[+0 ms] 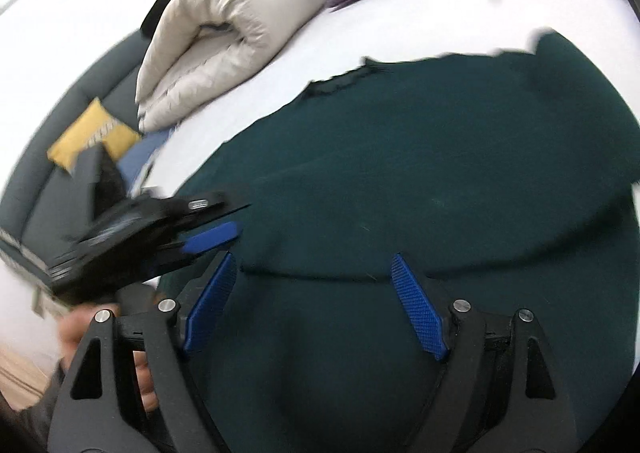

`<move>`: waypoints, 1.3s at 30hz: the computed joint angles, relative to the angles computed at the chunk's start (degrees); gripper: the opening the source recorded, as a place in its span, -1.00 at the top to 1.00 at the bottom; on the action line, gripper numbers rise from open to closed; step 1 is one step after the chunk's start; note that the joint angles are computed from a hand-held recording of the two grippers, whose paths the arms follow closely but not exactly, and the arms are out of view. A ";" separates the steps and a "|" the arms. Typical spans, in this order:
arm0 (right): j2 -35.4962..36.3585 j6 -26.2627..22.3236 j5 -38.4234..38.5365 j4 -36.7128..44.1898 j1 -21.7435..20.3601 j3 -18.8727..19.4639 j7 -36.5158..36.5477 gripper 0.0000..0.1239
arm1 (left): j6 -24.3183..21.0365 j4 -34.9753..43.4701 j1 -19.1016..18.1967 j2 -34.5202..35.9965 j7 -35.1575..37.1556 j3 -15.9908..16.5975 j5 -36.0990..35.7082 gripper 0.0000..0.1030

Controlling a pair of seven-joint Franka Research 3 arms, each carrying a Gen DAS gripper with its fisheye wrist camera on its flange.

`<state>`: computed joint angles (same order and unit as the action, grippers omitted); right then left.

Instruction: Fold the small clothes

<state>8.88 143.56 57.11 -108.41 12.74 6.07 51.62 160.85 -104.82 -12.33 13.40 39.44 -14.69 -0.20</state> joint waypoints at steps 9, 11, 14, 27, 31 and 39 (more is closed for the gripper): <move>-0.26 -3.11 13.19 -1.14 -6.77 -4.52 6.95 -0.29 | -8.38 7.79 -0.74 3.60 -0.51 1.45 5.27 0.83; 1.24 -5.59 15.79 -0.09 -8.45 -4.63 8.67 -0.24 | -8.17 9.24 -1.58 3.56 -1.50 2.69 8.17 0.83; 4.41 -5.32 17.28 3.84 -9.17 -3.68 9.08 -0.24 | -6.41 11.00 -2.84 3.46 -4.37 4.83 13.85 0.84; 10.12 -3.14 26.87 7.11 -15.23 -1.08 3.71 0.38 | -1.51 3.69 -2.50 3.72 -14.99 7.47 25.49 0.82; 8.49 -4.16 19.88 6.62 -14.67 -2.54 9.32 0.34 | -1.51 3.61 -1.77 3.48 -13.04 6.70 25.27 0.78; 6.24 6.98 -4.06 9.45 -9.52 -4.61 21.61 0.30 | 2.39 0.56 -1.52 2.66 -13.48 6.83 24.47 0.70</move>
<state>15.12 150.54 53.05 -98.96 3.22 1.46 73.24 163.24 -104.26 -13.85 16.06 25.96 -7.86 24.28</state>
